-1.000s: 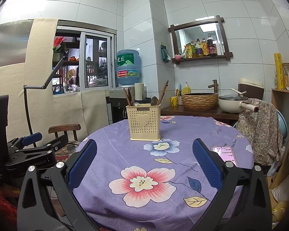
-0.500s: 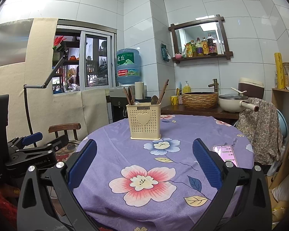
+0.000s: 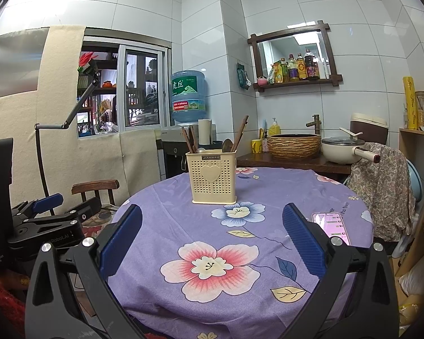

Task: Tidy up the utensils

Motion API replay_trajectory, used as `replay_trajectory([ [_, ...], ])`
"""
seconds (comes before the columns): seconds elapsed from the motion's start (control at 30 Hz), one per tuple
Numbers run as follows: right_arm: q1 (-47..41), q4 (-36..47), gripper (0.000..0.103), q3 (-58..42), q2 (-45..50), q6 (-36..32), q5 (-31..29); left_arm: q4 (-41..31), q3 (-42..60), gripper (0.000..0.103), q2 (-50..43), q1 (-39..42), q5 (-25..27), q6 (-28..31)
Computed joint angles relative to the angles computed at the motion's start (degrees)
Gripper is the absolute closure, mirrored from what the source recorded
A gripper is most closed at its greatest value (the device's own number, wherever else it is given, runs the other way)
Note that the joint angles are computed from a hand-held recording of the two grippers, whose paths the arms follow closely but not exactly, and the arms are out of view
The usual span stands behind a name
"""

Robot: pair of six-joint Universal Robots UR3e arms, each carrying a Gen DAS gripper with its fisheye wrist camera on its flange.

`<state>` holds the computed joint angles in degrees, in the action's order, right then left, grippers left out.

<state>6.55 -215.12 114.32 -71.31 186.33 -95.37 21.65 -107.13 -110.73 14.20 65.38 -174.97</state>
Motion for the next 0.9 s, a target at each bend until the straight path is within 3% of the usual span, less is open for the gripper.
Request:
replay_trajectory([
  [0.9,-0.1,-0.4,0.005,0.2,0.6,0.1,0.4,0.5,-0.9,0.006,-0.3,0.5,-0.7,0.8],
])
